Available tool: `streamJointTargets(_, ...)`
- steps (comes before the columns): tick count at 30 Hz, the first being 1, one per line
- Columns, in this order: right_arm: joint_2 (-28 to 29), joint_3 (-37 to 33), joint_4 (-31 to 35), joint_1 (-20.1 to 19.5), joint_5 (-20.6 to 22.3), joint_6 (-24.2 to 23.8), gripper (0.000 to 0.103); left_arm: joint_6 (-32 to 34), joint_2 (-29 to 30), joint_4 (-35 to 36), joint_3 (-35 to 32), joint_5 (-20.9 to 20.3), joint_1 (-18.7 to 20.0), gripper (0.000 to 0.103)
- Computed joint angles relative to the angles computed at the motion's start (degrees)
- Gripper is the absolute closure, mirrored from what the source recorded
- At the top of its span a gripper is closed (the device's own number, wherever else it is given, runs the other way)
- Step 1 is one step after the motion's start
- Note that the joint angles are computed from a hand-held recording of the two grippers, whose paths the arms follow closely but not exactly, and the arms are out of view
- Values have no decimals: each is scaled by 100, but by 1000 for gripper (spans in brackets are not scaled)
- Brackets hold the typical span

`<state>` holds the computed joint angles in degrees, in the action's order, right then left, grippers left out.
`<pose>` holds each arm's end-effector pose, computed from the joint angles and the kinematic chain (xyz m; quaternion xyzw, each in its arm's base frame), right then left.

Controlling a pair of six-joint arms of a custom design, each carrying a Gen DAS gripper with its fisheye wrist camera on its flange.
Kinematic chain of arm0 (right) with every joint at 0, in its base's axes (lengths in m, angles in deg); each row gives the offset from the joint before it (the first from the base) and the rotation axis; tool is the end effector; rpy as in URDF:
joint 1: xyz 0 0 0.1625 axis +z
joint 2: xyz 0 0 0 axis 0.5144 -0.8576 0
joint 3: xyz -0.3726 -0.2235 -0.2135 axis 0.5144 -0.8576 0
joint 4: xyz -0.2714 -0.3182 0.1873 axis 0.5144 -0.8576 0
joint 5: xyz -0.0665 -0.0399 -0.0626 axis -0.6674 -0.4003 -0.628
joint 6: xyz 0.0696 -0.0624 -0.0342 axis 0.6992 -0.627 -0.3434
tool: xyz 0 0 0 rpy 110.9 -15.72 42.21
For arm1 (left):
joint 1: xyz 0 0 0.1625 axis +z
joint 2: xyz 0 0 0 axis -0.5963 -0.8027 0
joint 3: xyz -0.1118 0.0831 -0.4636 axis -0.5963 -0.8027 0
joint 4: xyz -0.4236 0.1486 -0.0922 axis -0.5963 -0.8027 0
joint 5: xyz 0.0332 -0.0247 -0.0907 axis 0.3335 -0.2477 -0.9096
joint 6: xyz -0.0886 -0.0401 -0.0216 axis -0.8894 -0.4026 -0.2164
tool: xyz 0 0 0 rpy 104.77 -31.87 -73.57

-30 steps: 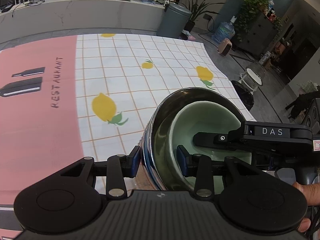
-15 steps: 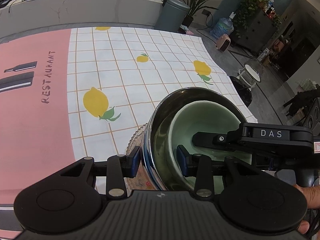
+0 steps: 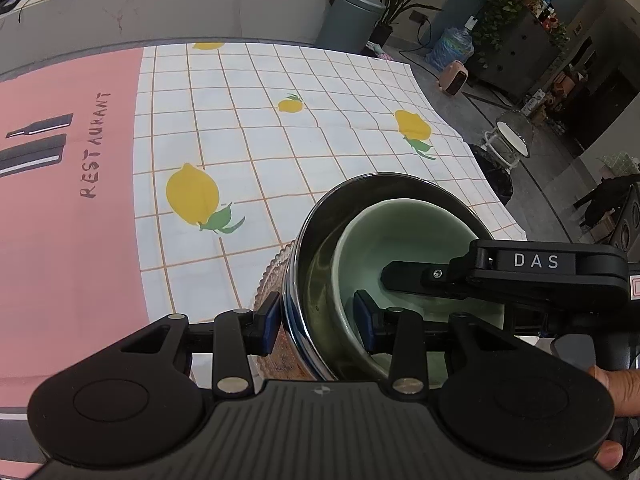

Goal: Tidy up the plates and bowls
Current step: 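Lift the bowl stack with both grippers and carry it over the plate stack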

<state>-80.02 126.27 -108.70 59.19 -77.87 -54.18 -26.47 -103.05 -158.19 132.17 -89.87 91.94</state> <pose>0.1112 -0.8247 0.3479 -0.1136 -0.9653 0.2129 0.1002 -0.3410 -0.8190 0.0566 0.1290 0.9465 -0.2237 0.1935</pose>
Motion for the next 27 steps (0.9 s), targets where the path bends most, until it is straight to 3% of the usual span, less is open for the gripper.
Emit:
streamJointTargets(20,138,21,-515,105,-384,-565,42,98,76,-422,28,-48,22,58)
streamJointTargets(25,161,-6,-427,126,-489,-631,35,16,34,-479,77,-272,65,55)
streamJointTargets(27,119,19,-280,87,-335,-445,33,-4,7,-401,96,-252,50,56)
